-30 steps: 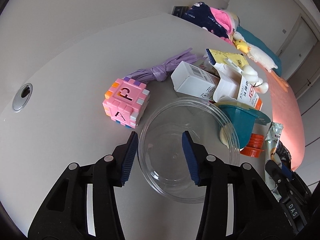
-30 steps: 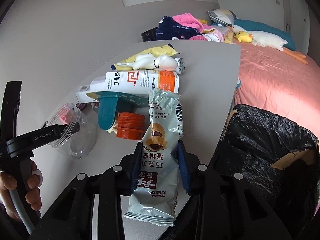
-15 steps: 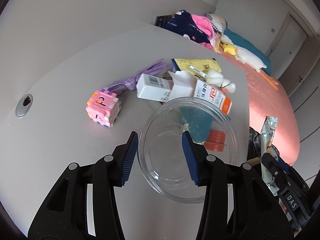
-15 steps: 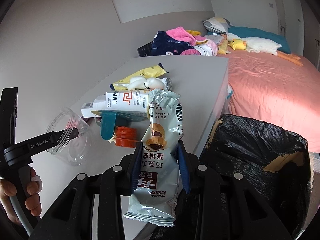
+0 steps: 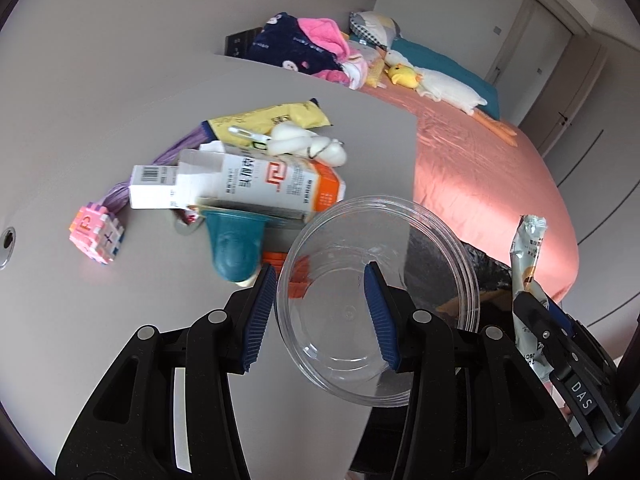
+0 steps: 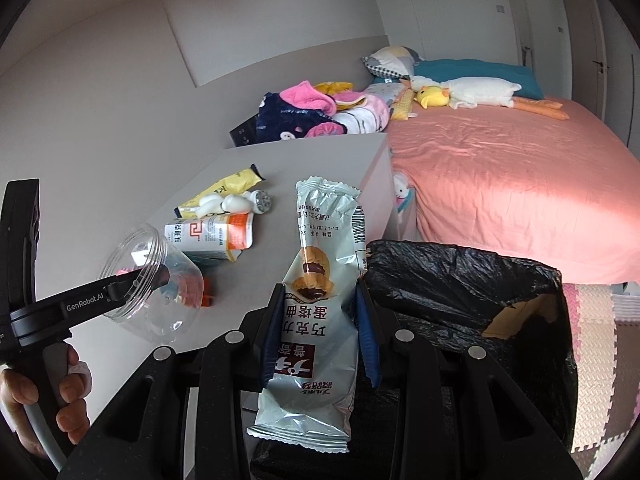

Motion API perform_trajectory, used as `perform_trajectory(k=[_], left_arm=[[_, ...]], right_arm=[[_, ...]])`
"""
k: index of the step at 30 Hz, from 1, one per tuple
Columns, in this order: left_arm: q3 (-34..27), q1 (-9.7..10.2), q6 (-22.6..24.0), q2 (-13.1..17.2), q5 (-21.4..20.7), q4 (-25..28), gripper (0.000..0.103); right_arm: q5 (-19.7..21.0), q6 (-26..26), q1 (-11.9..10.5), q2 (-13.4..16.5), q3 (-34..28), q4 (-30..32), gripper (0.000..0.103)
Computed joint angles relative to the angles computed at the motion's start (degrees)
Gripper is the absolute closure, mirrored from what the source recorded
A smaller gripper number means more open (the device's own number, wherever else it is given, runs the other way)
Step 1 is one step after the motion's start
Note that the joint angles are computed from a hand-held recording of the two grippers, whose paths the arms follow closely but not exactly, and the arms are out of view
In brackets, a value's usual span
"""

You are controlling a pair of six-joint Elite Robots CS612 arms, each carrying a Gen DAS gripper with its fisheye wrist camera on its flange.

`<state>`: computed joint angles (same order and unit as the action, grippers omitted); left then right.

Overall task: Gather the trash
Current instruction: 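Carry cup and wrapper over the black trash bin and release both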

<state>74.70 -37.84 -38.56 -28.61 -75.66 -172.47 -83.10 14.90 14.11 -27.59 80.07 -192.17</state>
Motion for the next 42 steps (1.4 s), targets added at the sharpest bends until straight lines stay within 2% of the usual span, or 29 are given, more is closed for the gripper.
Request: perform_trajectory(k=[13, 17, 18, 19, 20, 26, 34, 42], left_arm=[[-8.6, -2.12, 6.1, 4.0, -5.9, 6.2, 0.058], [-11.8, -2.04, 8.8, 5.3, -10.9, 10.8, 0.055], [-12.9, -1.97, 9.9, 5.7, -12.7, 12.8, 0.036], [-13.5, -2.06, 10.2, 6.0, -13.4, 13.4, 0.012], [-13.8, -2.21, 10.7, 6.2, -13.3, 13.3, 0.006], [-15.4, -2.32, 13.0, 7.0, -16.1, 13.5, 0.006], [-15.2, -2.32, 13.2, 7.1, -15.5, 13.9, 0.006], [-12.6, -1.83, 12.7, 6.0, -13.8, 12.8, 0.006]], right_arm=[[-2.8, 3.3, -2.9, -1.9, 4.4, -1.8, 0.067], [-2.4, 5.3, -3.8, -2.5, 5.0, -0.1, 0.065], [-2.0, 7.1, -4.1, -2.6, 5.2, -0.3, 0.05], [-1.8, 9.0, -4.4, -2.7, 5.5, -0.5, 0.029], [-2.0, 10.1, -4.6, -2.7, 5.7, -1.0, 0.026], [-2.9, 11.9, -5.4, -2.8, 6.4, -2.5, 0.026], [-2.5, 11.9, -5.4, -2.4, 5.9, -1.7, 0.026], [-1.9, 9.6, -4.1, -1.8, 4.0, 0.6, 0.025]])
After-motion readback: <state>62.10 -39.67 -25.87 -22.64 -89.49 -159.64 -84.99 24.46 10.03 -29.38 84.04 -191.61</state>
